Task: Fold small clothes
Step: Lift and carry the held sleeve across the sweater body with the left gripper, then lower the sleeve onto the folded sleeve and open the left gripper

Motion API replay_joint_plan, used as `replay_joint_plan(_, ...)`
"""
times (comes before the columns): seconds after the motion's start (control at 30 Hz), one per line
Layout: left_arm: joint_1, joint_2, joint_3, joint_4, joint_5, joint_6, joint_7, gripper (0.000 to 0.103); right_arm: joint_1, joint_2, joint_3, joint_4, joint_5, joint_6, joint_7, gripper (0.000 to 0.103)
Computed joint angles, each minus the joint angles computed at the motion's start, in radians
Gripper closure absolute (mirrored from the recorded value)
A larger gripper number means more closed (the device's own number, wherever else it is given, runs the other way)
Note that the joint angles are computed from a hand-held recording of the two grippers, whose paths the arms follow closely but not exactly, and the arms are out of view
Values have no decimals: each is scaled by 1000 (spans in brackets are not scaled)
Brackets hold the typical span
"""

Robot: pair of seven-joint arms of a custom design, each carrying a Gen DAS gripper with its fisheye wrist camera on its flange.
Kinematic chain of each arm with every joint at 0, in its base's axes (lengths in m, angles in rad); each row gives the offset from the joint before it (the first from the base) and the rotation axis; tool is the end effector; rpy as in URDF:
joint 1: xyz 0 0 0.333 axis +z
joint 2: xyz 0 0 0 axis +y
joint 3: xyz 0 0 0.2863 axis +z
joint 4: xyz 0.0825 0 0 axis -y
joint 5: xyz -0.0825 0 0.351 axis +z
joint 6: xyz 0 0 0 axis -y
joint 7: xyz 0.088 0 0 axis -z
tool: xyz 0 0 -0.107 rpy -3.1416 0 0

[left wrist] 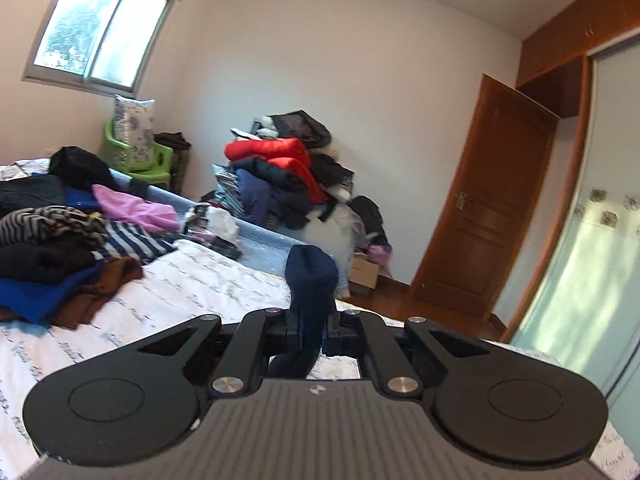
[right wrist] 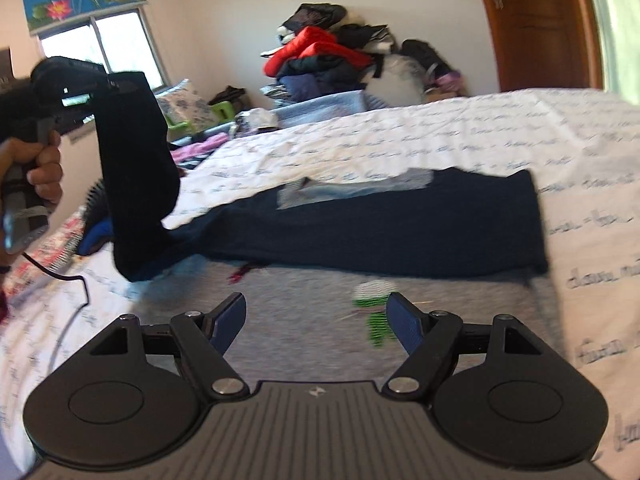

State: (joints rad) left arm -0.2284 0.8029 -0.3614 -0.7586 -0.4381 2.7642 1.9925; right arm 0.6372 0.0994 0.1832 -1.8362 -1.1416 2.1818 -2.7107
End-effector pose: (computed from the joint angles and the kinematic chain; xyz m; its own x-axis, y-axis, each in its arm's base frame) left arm 0.6933 -0.2626 0.6085 -0.5761 -0.7657 0.2860 -0.3700 -0.0677 -0.9265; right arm 0.4274 0.4037 0.4998 -0.4041 -0.8645 -0.2988 -0.4039 0.4617 -0.7897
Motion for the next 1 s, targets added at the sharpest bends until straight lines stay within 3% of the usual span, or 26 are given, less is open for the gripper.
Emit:
replay_joint_plan(0.07,10,-30,-27,-69,-25,16,36,96,9,15,6,24,41,-76,-45,15)
replay_joint_plan(0.27,22,-95,-59,-231,-78,52,120,96,32,59,2,75,124,-181,-127,13)
replay_joint_plan(0.4,24,-125,-68,-306,-107,76,161,96,37,54,-7,55,146,-172,-115,13)
replay_joint_plan(0.77,-40,-117,2,-321,-28,82,70,96,26,28,2,9,148,-144,-78,13)
replay_joint_plan(1.0,-44,-146,-25,-383,-15,109,76,96,26,26,2,-1,158,-142,-62,13)
